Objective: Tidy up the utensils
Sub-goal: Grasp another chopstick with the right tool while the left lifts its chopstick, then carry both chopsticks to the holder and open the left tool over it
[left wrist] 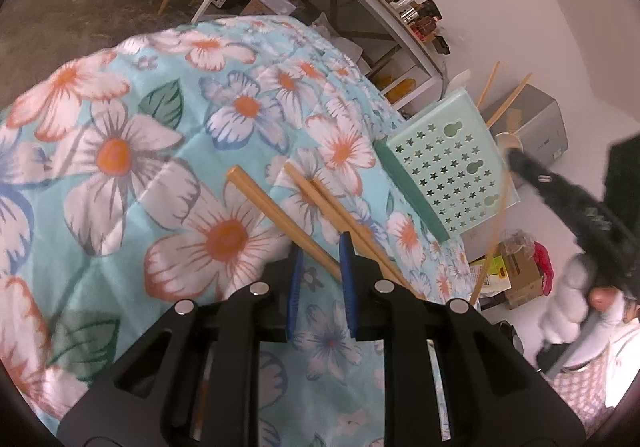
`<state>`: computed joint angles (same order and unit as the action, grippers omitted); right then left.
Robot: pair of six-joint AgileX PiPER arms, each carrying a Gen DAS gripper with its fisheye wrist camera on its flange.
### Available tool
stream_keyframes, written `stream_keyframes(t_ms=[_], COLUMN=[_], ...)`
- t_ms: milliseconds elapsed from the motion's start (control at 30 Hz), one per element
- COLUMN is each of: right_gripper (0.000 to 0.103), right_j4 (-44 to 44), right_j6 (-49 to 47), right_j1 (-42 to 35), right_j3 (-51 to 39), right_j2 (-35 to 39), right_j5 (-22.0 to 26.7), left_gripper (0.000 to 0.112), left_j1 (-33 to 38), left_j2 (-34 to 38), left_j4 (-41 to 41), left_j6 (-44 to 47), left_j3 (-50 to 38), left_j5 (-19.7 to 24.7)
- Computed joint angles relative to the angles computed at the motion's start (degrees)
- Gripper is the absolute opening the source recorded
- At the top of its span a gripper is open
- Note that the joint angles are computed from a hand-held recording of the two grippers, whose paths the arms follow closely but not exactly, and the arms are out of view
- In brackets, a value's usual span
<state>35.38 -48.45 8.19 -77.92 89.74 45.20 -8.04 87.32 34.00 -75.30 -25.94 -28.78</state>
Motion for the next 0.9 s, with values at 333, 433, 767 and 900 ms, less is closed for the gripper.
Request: stream_keyframes(t_ms=[333,433,767,900], right_gripper=[0.006,0.006,0.006,0.006], right_j4=[20.1,25.2,33.3,35.2], right_j6=[-9.6,-12.7,-18.5,-20.0], right_j1=[-19.9,-26.4,-38.9,-42.3], right_j3=[6.6,8.9,12.5,14.0], right_j2=[-14.2,-17.0,-20.1,-20.1], right_j5=[8.2,11.7,17.1,19.6], left_gripper=[0.006,0.005,0.005,0.005], left_j1=[-5.0,-7.6,-13.5,-13.8], left_j2=[-15.6,-18.3,-18.4,-16.0], left_j4=[0.7,2.4,-9.7,-8.6], left_j6=[4.7,5.3,23.7,24.4], left_j3=[-3.9,-8.1,-21.5,-28.8], left_j5=[8.7,13.7,22.1,22.8])
